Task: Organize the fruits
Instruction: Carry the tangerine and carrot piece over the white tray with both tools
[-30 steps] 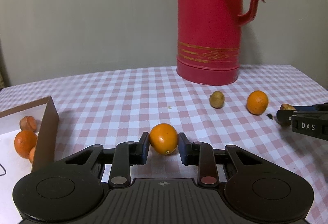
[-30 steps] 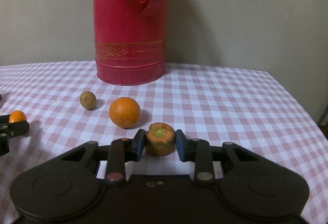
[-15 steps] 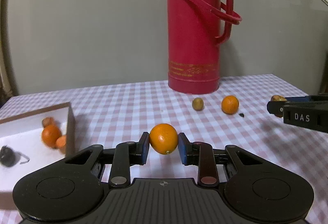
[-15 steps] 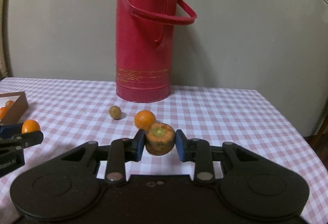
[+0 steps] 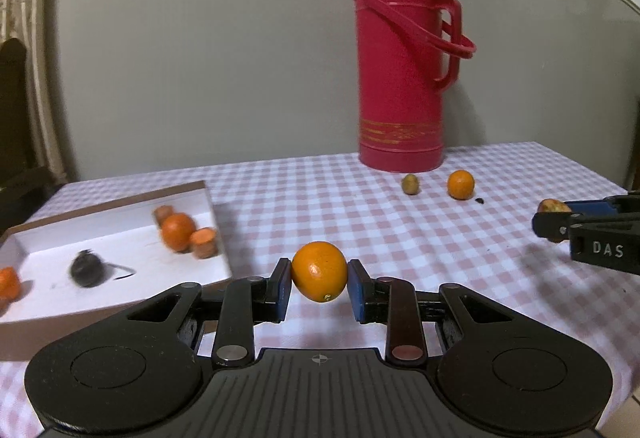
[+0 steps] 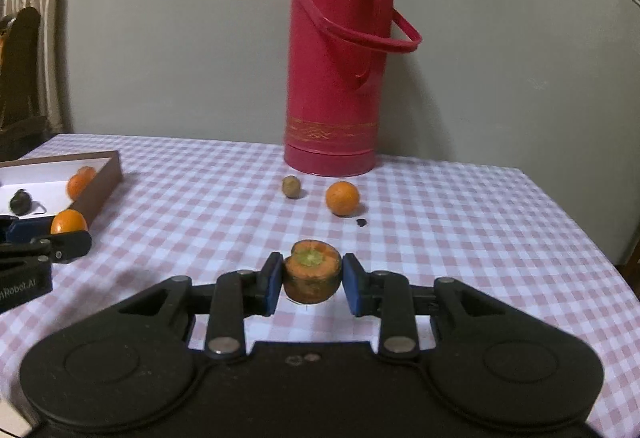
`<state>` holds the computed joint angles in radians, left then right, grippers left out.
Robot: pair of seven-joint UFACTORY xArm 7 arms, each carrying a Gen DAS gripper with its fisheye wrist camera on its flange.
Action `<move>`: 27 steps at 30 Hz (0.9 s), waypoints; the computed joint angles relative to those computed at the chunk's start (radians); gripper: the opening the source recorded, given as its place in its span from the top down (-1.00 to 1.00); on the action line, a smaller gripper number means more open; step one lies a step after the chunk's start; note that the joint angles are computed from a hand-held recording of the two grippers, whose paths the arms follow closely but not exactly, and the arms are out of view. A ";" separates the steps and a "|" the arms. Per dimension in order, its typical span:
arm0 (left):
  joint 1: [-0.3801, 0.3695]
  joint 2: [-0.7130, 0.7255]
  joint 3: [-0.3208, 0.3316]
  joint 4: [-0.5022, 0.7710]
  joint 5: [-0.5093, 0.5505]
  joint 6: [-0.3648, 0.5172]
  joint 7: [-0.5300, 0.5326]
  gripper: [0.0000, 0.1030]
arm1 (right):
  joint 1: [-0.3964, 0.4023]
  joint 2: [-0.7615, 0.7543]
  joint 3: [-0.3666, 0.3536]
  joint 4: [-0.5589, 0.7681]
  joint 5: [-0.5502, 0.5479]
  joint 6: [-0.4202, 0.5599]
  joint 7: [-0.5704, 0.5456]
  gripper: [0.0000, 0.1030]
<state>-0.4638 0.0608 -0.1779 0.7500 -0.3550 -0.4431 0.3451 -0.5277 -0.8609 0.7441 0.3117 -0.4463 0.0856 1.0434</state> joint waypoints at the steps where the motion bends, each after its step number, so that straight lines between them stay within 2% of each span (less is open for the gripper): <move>1: 0.009 -0.016 0.003 -0.018 0.017 -0.005 -0.017 0.41 | 0.015 -0.011 0.000 -0.001 0.002 0.010 0.000 0.55; 8: 0.095 -0.125 0.018 -0.141 0.175 -0.033 -0.153 0.41 | 0.109 -0.033 -0.005 0.010 0.006 0.031 -0.004 0.54; 12: 0.137 -0.169 0.018 -0.184 0.216 -0.046 -0.194 0.41 | 0.112 -0.004 0.020 0.050 -0.004 0.016 -0.011 0.54; 19: 0.199 -0.203 0.023 -0.214 0.251 -0.059 -0.223 0.41 | 0.039 0.065 0.116 0.144 -0.001 -0.068 -0.029 0.54; 27: 0.261 -0.195 0.055 -0.206 0.258 -0.055 -0.234 0.41 | -0.074 0.126 0.254 0.250 0.055 -0.139 -0.079 0.55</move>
